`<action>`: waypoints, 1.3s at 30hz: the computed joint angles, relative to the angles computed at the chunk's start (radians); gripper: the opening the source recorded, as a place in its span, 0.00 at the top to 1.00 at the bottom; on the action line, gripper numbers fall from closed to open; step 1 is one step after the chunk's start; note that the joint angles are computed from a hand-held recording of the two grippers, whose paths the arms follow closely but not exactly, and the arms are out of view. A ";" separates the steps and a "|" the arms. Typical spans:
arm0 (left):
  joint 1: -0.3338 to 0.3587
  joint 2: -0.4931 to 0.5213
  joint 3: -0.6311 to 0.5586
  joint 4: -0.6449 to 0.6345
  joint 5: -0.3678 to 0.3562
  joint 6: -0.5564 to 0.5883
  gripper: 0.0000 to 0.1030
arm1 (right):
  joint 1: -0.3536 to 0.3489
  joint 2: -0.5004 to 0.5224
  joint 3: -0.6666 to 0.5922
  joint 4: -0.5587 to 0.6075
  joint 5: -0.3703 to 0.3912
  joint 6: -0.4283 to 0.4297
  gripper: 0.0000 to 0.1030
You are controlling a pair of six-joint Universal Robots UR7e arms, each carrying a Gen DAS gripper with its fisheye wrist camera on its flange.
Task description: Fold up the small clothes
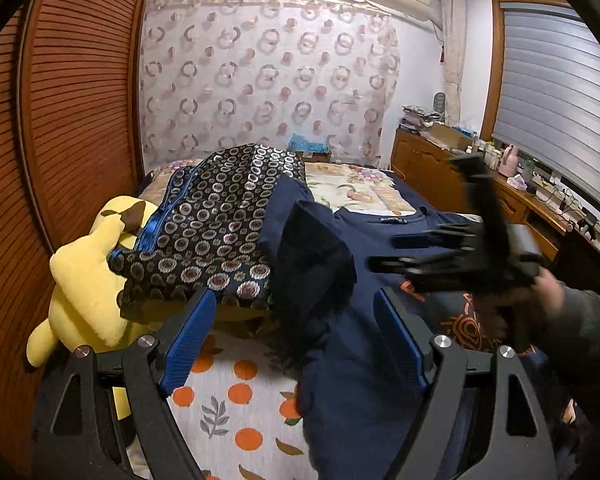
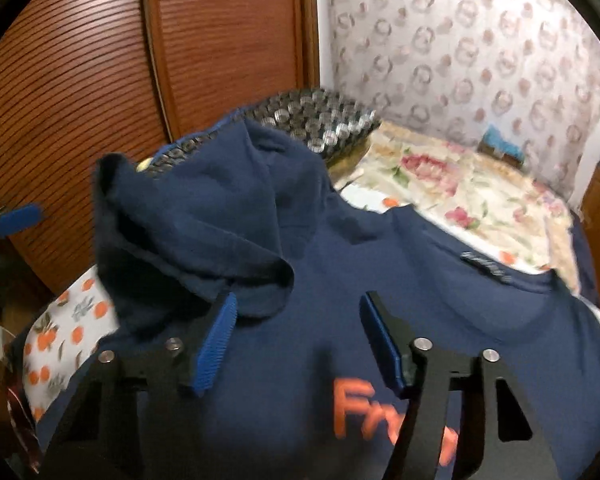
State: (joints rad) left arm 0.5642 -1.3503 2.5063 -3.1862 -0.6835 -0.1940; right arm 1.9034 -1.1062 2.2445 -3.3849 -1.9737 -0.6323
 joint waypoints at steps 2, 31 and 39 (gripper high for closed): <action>0.001 -0.009 0.010 0.005 -0.004 -0.011 0.21 | -0.019 0.035 -0.047 0.046 0.015 0.014 0.41; 0.005 -0.011 0.044 0.010 -0.013 -0.056 0.21 | -0.038 0.031 -0.086 -0.167 -0.122 -0.106 0.49; 0.029 0.028 0.038 0.027 -0.038 -0.077 0.21 | -0.104 -0.083 0.009 0.007 0.061 -0.093 0.49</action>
State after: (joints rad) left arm 0.5927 -1.3222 2.5444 -3.1589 -0.7219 -0.2713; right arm 1.7993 -1.1891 2.2534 -3.3781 -1.9128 -0.7251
